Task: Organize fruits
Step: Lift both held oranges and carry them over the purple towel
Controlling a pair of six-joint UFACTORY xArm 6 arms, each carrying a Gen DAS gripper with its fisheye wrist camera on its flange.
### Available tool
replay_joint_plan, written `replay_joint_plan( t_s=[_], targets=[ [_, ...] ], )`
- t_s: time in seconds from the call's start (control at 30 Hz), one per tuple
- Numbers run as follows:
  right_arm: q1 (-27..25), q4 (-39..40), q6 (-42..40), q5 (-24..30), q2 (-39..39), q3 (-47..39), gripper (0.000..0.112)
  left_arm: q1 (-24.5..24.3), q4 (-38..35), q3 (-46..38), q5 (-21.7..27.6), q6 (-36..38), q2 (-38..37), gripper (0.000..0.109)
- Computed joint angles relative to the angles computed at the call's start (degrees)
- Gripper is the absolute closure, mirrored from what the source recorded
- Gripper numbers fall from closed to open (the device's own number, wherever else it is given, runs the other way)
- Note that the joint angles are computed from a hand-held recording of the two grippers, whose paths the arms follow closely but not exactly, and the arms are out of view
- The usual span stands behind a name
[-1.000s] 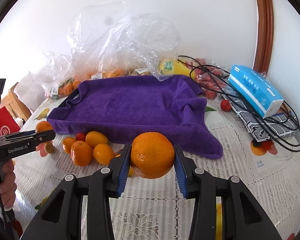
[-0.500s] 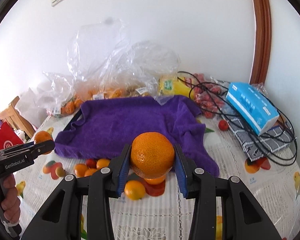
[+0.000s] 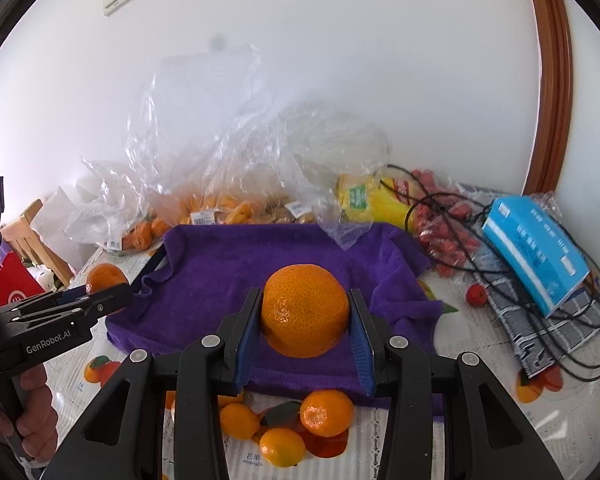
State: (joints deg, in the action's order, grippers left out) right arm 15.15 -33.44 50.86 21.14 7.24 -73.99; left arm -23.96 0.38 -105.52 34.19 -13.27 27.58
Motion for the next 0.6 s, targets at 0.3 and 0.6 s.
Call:
replay_joint_plan(
  t_s=[0.3,0.6],
  targets=[
    [-0.3,-3.0,2.9,0.1,1.4,0.2,0.071,0.5,-0.9,2.1,-2.5,-0.4,0.4,0.069],
    [-0.5,-5.0,5.1,1.4,2.7,-0.7,0.071,0.3,0.0,1.2,-1.8,-1.2,1.5,0.069]
  ],
)
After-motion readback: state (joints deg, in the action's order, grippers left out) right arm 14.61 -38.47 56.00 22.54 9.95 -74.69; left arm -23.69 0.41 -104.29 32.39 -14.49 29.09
